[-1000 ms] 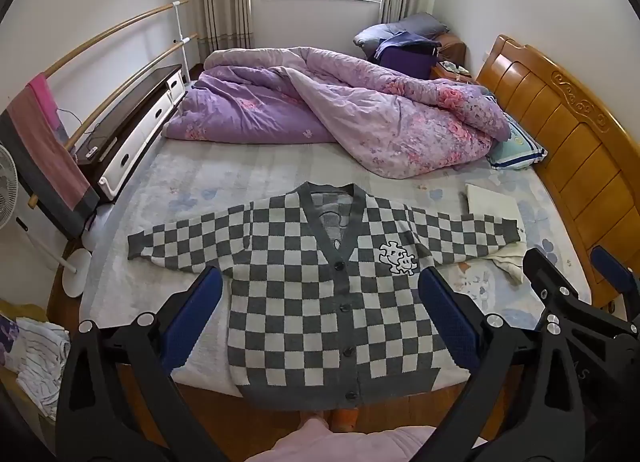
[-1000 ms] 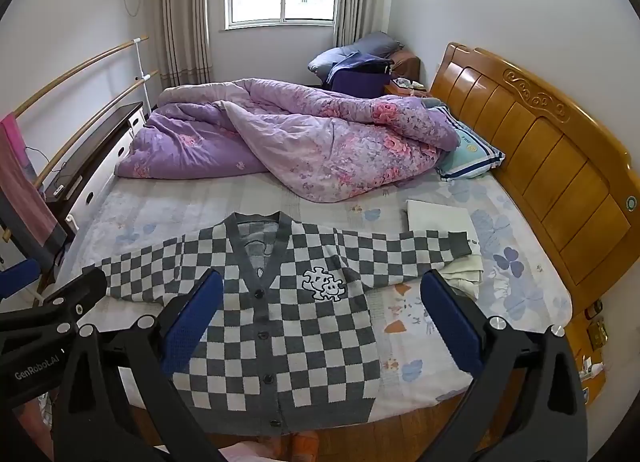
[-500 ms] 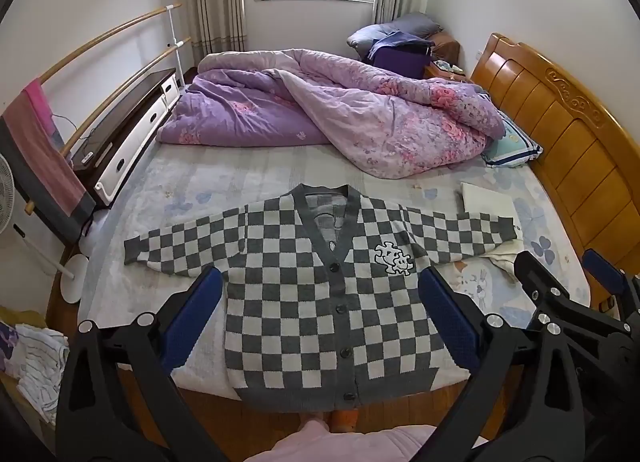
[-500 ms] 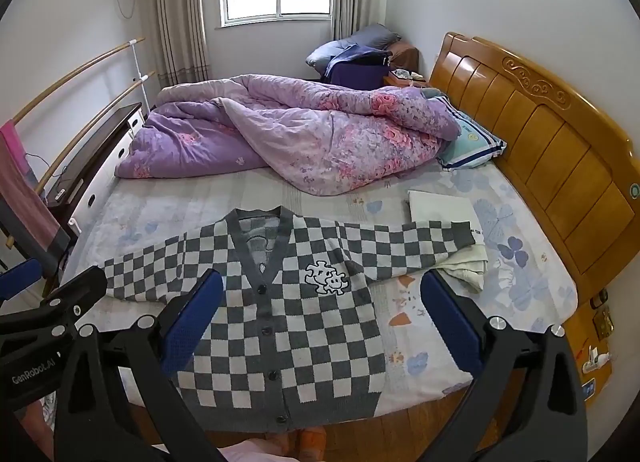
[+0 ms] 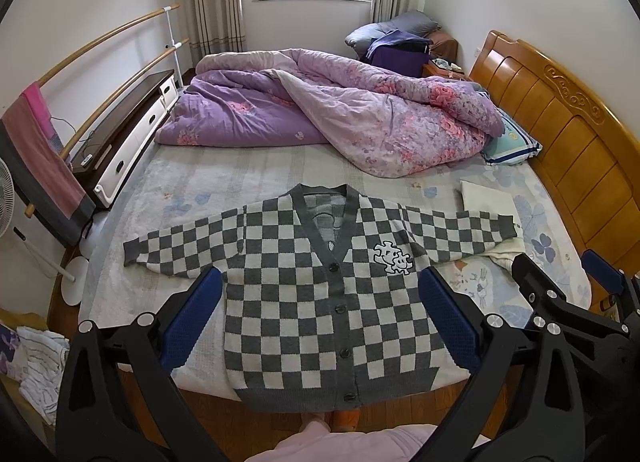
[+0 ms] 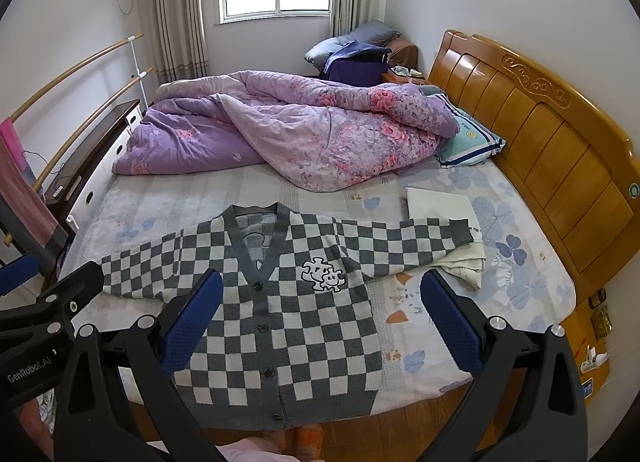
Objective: Fold large clothes
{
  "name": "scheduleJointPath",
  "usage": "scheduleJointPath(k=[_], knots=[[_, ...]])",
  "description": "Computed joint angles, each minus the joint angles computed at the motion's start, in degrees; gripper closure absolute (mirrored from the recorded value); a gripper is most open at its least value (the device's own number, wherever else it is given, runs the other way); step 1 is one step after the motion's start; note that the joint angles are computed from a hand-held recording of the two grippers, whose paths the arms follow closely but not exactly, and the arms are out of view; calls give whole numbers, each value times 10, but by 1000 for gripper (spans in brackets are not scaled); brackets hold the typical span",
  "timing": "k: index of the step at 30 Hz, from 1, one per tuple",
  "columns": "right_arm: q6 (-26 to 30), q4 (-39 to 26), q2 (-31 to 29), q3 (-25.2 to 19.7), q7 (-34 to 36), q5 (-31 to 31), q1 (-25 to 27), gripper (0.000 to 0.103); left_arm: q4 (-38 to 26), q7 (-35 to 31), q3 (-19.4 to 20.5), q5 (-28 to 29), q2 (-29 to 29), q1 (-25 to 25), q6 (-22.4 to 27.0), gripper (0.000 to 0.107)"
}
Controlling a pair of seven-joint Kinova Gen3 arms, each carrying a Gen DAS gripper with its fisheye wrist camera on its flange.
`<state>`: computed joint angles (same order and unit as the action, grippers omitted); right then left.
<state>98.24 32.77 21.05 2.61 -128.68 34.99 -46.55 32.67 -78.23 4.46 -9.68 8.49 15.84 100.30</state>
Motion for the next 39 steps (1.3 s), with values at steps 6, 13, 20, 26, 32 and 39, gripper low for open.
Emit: scheduleJointPath(k=[6,13,20,26,32,39], knots=[[-6,13,-7,-3,-2,-1,4,7,1,3,1,-2,0,2,1,9],[-12,25,-12,-9,-11,1,5,7,9,1,1,-1,-4,0,-3,9],[-16,38,-17,-13,-14,-3,10,7,12,11,3,-9,-2,11,-3,9],[-21,45,-17,-17,-16,-1,13,7,13,14,4,-12,-2,15,-5,9],[-19,44,-17,-17,-14,-3,13,7,8,13,3,-11,0,14,-1,9],[-15,33,-12,-15,-9,-4,14,7,0,12,3,-11,5,16,4,9]])
